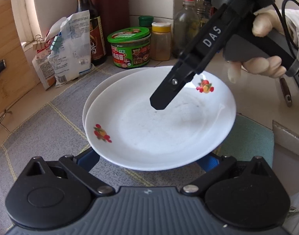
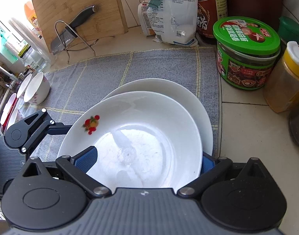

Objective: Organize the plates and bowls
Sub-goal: 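Lower the held fruit-print plate onto the plate stack with both tools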

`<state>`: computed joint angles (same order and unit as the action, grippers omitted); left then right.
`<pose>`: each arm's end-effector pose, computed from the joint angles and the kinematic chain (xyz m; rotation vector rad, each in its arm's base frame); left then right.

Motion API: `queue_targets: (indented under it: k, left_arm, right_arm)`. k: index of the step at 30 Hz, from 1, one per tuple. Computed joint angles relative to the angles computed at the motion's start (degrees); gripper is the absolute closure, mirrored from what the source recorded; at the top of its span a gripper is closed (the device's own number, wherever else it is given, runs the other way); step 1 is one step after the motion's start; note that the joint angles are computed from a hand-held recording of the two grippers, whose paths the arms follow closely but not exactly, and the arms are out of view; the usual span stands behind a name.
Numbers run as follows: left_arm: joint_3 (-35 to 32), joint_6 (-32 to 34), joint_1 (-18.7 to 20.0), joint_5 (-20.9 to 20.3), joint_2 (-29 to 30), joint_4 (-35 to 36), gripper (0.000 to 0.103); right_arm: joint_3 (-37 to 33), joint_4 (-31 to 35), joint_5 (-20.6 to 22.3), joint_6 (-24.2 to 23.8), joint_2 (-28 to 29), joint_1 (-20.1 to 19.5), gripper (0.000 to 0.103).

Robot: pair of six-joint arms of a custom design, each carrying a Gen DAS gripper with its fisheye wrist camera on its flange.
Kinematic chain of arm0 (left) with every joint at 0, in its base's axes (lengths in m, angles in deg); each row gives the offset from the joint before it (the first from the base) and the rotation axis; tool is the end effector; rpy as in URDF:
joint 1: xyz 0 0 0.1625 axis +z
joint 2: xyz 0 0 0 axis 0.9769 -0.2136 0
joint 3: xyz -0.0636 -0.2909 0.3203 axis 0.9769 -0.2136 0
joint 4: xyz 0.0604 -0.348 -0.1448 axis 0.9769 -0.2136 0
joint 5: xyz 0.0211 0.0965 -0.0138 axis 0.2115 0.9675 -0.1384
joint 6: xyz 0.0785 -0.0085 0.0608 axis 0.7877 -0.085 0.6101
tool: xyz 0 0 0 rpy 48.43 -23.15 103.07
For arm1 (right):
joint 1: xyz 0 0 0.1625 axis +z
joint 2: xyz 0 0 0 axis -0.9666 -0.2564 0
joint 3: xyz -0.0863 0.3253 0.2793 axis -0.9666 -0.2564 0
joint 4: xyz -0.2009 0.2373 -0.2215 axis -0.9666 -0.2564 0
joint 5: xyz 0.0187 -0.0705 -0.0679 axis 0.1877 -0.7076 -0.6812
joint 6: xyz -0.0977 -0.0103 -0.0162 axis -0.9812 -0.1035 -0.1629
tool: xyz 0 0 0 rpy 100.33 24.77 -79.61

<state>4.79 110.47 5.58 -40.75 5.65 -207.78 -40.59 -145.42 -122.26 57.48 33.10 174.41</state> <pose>0.0629 -0.7679 0.2045 1.4622 2.3170 -0.4276 0.2380 -0.8359 -0.0334 0.4936 -2.7268 0.3657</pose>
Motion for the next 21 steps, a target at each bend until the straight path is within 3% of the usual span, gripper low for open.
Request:
queue_targets:
  k: [21]
  left_arm:
    - [1.4, 1.2, -0.2, 0.4, -0.5, -2.0, 0.000]
  right_arm:
    - [0.5, 0.2, -2.0, 0.4, -0.2, 0.6, 0.000]
